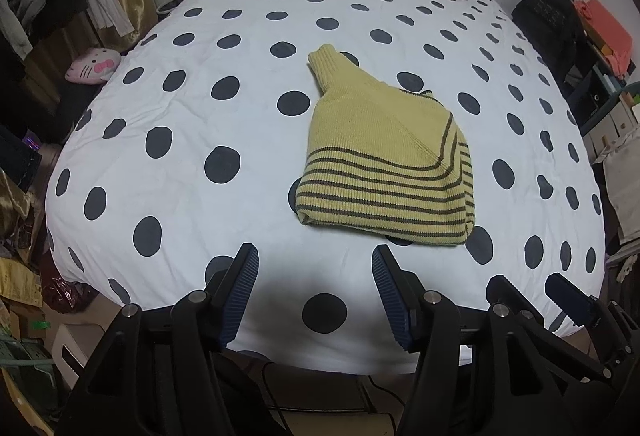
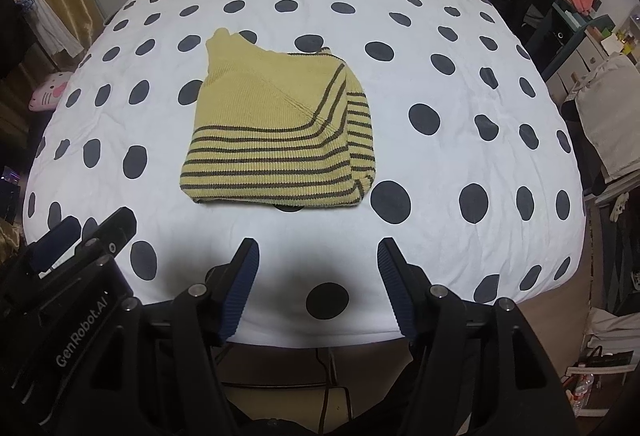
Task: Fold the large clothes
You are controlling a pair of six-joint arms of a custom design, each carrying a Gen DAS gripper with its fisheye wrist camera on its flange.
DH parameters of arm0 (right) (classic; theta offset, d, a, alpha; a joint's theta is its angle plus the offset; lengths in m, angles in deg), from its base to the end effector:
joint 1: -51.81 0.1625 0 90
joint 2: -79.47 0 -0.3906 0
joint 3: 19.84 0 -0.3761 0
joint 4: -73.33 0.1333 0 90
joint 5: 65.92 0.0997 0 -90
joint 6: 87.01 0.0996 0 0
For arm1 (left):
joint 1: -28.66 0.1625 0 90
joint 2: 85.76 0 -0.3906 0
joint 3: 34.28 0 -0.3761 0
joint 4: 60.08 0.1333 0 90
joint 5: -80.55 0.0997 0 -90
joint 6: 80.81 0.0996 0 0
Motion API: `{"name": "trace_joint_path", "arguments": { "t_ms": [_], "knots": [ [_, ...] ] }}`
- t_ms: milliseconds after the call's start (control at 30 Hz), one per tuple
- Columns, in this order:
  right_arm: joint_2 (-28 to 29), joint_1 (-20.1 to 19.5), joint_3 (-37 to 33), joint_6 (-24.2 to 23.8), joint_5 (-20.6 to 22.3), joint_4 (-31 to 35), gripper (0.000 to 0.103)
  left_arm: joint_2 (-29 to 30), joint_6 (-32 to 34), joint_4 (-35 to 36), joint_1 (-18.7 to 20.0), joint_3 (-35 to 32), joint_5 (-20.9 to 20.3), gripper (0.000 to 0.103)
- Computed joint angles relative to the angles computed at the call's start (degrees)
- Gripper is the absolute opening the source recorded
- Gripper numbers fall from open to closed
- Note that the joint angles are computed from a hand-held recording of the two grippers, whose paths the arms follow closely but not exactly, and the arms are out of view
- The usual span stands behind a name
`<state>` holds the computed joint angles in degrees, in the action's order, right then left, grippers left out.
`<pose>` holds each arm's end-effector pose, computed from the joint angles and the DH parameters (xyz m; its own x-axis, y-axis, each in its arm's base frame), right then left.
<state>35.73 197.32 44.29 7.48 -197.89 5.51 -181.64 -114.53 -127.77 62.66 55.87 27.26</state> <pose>0.5802 -0.3177 0.1795 -0.6014 0.4838 0.6359 0.0955 0.8337 -0.5439 -0.2296 -0.3874 0.4836 -0.6963 0.3346 -0.6349 0.4905 0.8677 -0.0807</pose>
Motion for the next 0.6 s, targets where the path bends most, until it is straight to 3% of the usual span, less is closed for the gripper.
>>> {"name": "trace_joint_path", "arguments": {
  "t_ms": [600],
  "knots": [
    [-0.1,0.5,-0.2,1.0,0.6,0.4,0.063,-1.0,-1.0,1.6,-1.0,-0.2,0.3,0.06]
  ]
}}
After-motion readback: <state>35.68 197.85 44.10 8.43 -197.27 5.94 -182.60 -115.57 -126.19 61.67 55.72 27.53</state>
